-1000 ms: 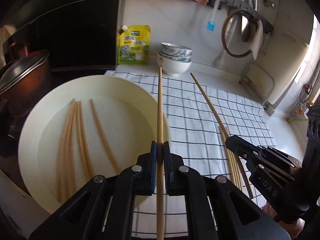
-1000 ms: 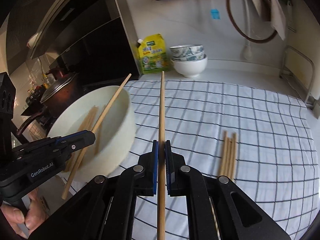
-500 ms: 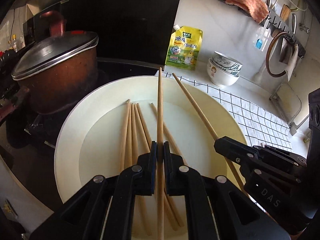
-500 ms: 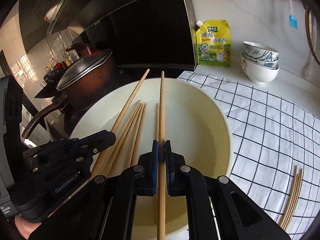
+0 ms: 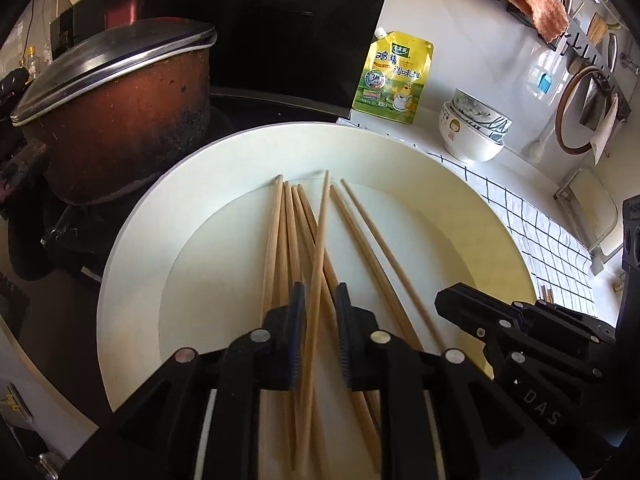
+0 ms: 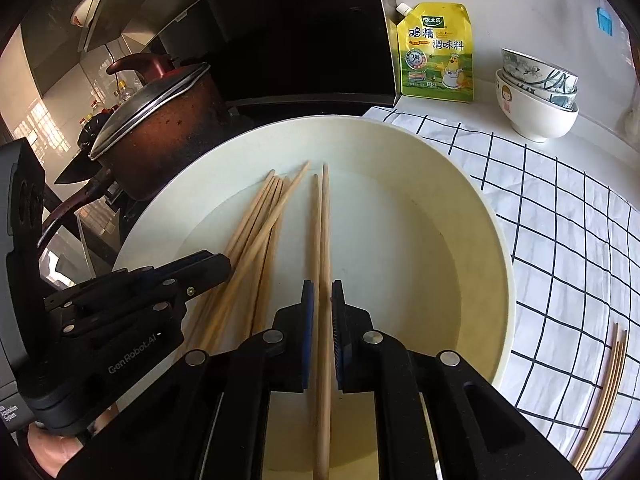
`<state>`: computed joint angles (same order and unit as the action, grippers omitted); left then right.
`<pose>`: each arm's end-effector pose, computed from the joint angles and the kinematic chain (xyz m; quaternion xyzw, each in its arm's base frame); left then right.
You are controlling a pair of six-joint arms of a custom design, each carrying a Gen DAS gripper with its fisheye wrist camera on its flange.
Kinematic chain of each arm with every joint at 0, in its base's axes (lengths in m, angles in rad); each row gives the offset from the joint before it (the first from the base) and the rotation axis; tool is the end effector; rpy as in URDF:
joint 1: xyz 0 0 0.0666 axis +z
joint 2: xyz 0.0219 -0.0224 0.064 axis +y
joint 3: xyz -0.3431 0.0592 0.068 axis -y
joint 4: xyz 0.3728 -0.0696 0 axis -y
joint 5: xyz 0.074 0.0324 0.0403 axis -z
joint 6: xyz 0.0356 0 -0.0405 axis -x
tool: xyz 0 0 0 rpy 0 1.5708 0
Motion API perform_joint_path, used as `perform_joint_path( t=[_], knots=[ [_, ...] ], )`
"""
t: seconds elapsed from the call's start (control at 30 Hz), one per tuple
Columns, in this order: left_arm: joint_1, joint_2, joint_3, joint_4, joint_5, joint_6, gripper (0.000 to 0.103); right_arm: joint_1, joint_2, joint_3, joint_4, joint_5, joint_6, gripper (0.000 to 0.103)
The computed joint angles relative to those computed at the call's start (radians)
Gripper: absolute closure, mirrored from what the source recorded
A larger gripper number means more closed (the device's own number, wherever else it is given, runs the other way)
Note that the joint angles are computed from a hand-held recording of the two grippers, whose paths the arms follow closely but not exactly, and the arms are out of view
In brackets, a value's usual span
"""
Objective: Organize utensils
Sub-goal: 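Lower the chopsticks into the water and open both tools, then move both open tools back from the basin toward the chopstick bundle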
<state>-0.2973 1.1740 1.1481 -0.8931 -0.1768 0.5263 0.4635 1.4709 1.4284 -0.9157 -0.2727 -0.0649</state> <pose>0.3753 -0.1088 0.3769 -0.1359 0.9343 -0.0510 0.3257 0.4341 0.2272 0.3742 -0.2272 0.9178 0.2031 0.2545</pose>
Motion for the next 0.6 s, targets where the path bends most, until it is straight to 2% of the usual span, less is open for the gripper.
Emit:
perform_joint_path(
  t=[0.07, 0.1, 0.6],
  knots=[
    [-0.007, -0.011, -0.004, 0.003, -0.019, 0.010, 0.059, -0.006, -0.009, -0.008, 0.007, -0.006, -0.005, 0.093],
    [-0.010, -0.017, -0.006, 0.005, -0.026, 0.013, 0.057, -0.010, -0.015, -0.013, 0.010, -0.009, -0.009, 0.093],
    [-0.096, -0.089, -0.029, -0.027, -0.085, 0.076, 0.057, -0.065, -0.164, -0.147, 0.055, -0.036, -0.033, 0.093]
  ],
)
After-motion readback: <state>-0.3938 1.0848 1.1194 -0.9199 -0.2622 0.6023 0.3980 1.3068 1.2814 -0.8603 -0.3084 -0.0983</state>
